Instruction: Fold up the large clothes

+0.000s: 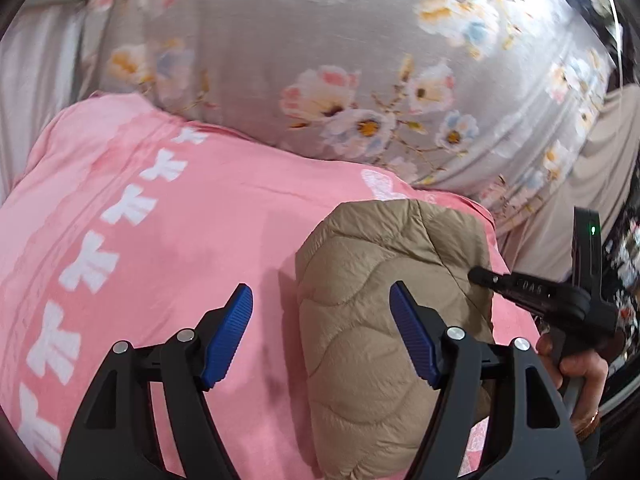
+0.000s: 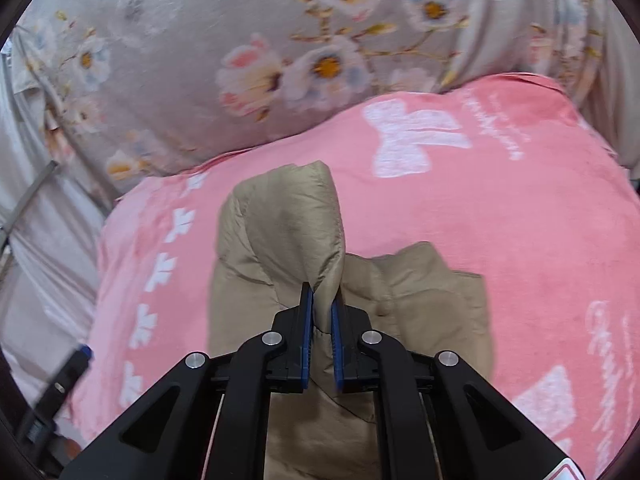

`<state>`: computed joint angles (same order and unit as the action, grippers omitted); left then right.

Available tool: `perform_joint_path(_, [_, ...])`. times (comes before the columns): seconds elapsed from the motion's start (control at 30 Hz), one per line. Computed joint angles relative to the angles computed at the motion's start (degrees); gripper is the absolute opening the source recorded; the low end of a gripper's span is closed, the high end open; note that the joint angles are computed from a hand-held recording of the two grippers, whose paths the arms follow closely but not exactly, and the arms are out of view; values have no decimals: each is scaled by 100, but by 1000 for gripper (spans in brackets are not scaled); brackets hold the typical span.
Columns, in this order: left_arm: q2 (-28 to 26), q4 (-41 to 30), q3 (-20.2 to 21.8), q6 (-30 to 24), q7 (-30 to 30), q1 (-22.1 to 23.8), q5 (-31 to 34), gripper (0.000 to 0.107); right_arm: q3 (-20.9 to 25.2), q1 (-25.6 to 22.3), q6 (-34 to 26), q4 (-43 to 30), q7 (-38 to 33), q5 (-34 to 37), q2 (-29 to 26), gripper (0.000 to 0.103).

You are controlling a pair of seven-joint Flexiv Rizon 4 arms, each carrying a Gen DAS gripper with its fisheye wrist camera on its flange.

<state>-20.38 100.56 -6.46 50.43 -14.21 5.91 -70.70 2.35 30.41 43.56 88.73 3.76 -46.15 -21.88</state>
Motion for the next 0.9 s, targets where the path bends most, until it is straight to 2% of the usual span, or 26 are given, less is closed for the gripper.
perform_joint_path(0.13, [-4, -36, -144, -18, -111, -308, 321, 68, 59, -176, -71, 902, 504, -78, 448, 7])
perform_joint_path(0.33, [-195, -8, -313, 537, -375, -865, 963, 68, 151, -401, -60, 1481, 1044, -254, 518, 7])
perform_joint_path(0.53, [-815, -381, -299, 1063, -1572, -1204, 2250, 61, 122, -516, 188, 1652, 1241, -430, 415, 7])
perform_joint_path(0.67, [-1082, -382, -476, 1574, -1822, -1159, 2613, 62, 67, -557, 345, 1753, 1362, -578, 331, 7])
perform_joint_path(0.9, [-1397, -327, -968, 2246, -1855, -926, 2951, 66, -40, -512, 329, 1707, 1388, -745, 86, 9])
